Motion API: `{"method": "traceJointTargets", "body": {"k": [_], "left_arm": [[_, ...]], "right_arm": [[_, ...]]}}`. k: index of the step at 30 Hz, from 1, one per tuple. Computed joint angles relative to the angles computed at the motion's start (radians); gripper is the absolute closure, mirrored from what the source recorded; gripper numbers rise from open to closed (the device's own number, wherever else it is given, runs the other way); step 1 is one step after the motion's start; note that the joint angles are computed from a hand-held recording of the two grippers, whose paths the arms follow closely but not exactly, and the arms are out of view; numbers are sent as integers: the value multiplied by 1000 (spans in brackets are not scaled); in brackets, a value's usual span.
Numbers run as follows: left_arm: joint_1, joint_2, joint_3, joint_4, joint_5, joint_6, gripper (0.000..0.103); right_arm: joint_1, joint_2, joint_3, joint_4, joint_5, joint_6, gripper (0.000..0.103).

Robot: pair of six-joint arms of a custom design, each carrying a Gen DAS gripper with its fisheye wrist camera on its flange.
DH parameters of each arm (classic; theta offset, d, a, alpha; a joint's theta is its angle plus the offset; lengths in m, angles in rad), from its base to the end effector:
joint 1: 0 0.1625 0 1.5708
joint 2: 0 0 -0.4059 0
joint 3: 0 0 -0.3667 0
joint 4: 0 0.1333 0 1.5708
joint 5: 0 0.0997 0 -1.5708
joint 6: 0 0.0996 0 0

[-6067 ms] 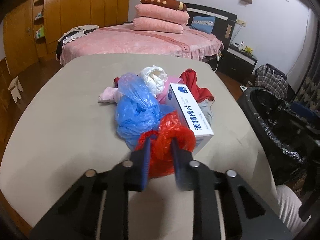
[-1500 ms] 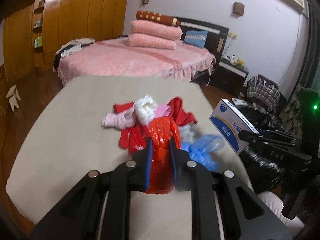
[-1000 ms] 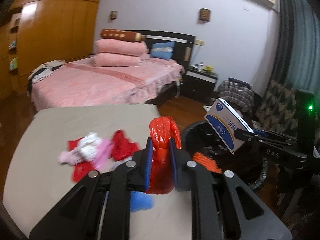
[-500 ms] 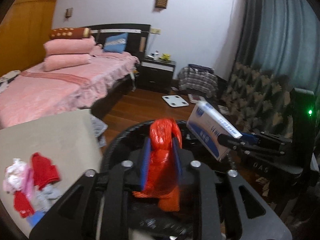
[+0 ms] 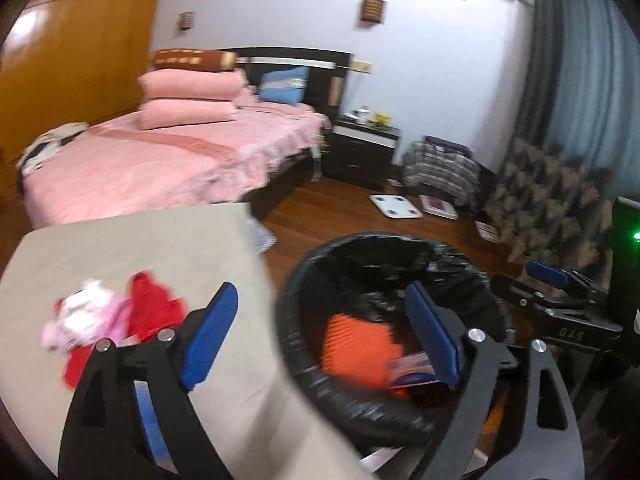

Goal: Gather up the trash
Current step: 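Carry the red bag and white box over the bin and release both, then grasp the blue plastic bag with the left gripper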

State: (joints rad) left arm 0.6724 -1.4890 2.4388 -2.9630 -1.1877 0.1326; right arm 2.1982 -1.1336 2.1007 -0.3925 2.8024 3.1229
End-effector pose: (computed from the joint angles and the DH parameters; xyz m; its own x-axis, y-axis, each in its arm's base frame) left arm -0.1881 -0.3677 0.2280 -0.6033 0.6949 -0.3914 0.7937 0.4752 -0.3797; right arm 0.2395 -0.2632 0.1266 -0.7280 0.4372 0.5281 -0.3327 0.4482 -0.8297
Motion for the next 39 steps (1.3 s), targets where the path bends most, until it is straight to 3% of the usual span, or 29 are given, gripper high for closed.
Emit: {"method": "traceJointTargets", "body": {"k": [6, 14, 20, 31, 34, 35, 39], "left_arm": [[42, -154, 49, 63, 167, 14, 18], [124, -241, 61, 130, 240, 30, 18], [174, -202, 67, 105, 234, 41, 20], [220, -27, 61, -14, 222, 33, 23], [228, 10, 54, -16, 230, 21, 36], [229, 19, 53, -15, 238, 18, 46], [229, 5, 57, -14, 245, 22, 69]], "right_arm": [[28, 141, -97, 15, -74, -11, 6], [37, 289, -194, 44, -146, -8, 6], [39, 341, -234, 71, -145, -17, 6], [7, 322, -219, 71, -139, -30, 6], [0, 320, -216, 71, -141, -36, 6], [-2, 320, -216, 72, -143, -37, 6], [-8, 323, -221, 75, -154, -36, 6]]}}
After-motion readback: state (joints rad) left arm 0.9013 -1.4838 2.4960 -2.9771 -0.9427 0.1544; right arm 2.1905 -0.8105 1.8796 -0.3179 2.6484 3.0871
